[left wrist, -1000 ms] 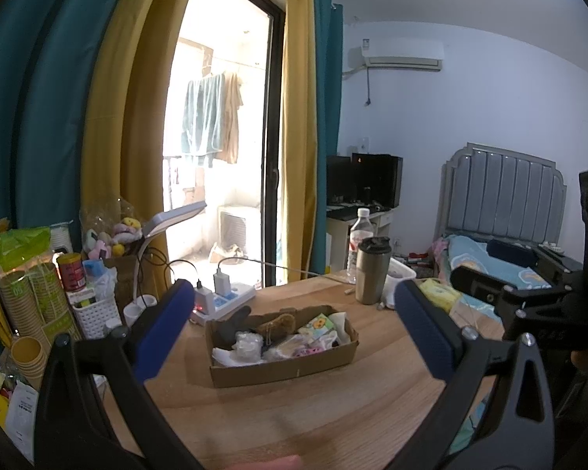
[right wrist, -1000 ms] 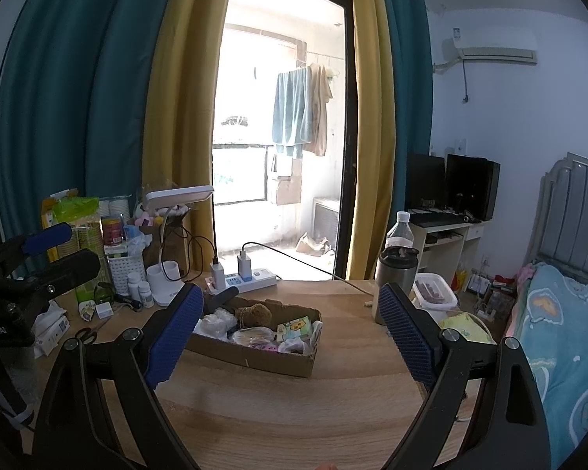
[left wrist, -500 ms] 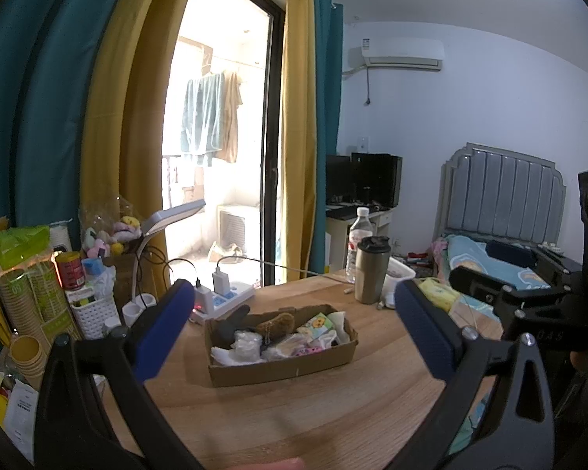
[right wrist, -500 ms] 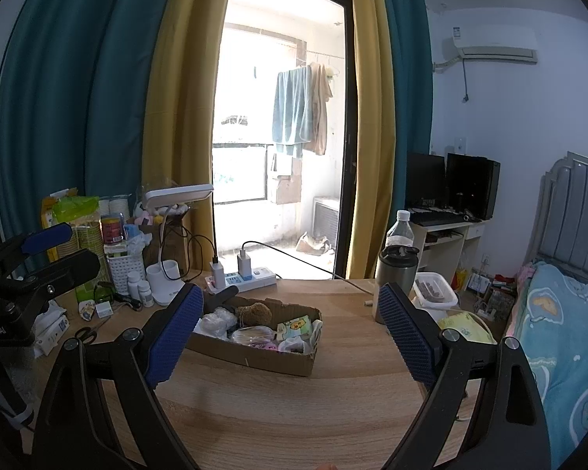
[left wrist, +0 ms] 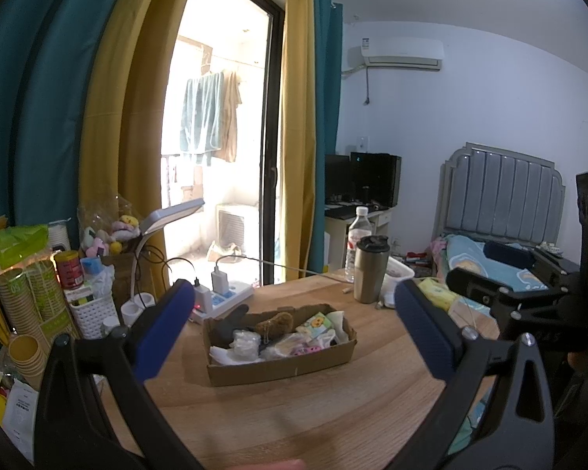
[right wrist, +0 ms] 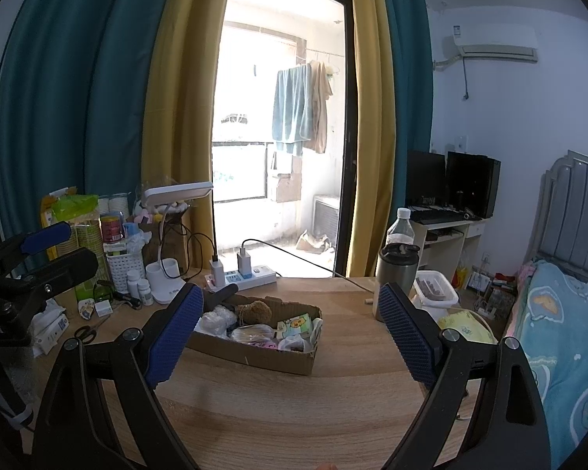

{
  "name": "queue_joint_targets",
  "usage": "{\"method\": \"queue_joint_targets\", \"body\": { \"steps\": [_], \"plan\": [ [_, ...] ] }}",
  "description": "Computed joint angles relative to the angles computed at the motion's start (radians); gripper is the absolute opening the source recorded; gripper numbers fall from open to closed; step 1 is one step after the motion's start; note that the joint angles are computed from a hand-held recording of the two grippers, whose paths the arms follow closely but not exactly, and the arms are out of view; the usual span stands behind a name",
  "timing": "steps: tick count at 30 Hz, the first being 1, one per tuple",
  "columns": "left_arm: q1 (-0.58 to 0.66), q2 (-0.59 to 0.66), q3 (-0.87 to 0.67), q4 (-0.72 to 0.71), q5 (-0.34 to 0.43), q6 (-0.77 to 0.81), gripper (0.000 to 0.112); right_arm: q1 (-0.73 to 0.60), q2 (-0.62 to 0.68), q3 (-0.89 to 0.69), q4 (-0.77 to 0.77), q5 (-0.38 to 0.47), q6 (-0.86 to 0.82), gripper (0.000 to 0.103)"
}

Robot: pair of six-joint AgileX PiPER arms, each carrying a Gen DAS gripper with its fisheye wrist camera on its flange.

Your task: Organize soft objects

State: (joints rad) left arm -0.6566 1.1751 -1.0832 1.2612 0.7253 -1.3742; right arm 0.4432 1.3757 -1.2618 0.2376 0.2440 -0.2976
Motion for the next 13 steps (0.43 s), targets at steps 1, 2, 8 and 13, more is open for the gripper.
{"method": "queue_joint_targets", "body": {
  "steps": [1, 2, 8, 13],
  "plan": [
    [0.000, 0.000, 0.000, 0.000, 0.000, 0.000, 0.103, 0.000, -0.001, 0.005, 0.005, -0.004, -0.005, 0.093],
    [0.003, 0.001, -0.001, -0.001, -0.003, 0.001, 0.103, -0.002, 0.001, 0.002, 0.012, -0.002, -0.012, 0.093],
    [-0.009, 0.002, 0.009, 0.004, 0.003, -0.016, 0.103, 0.001, -0.003, 0.026, 0.019, -0.016, -0.017, 0.093],
    [-0.030, 0.008, 0.014, -0.011, 0.016, -0.030, 0.103, -0.001, 0.009, 0.035, 0.056, -0.025, -0.055, 0.093]
  ]
}}
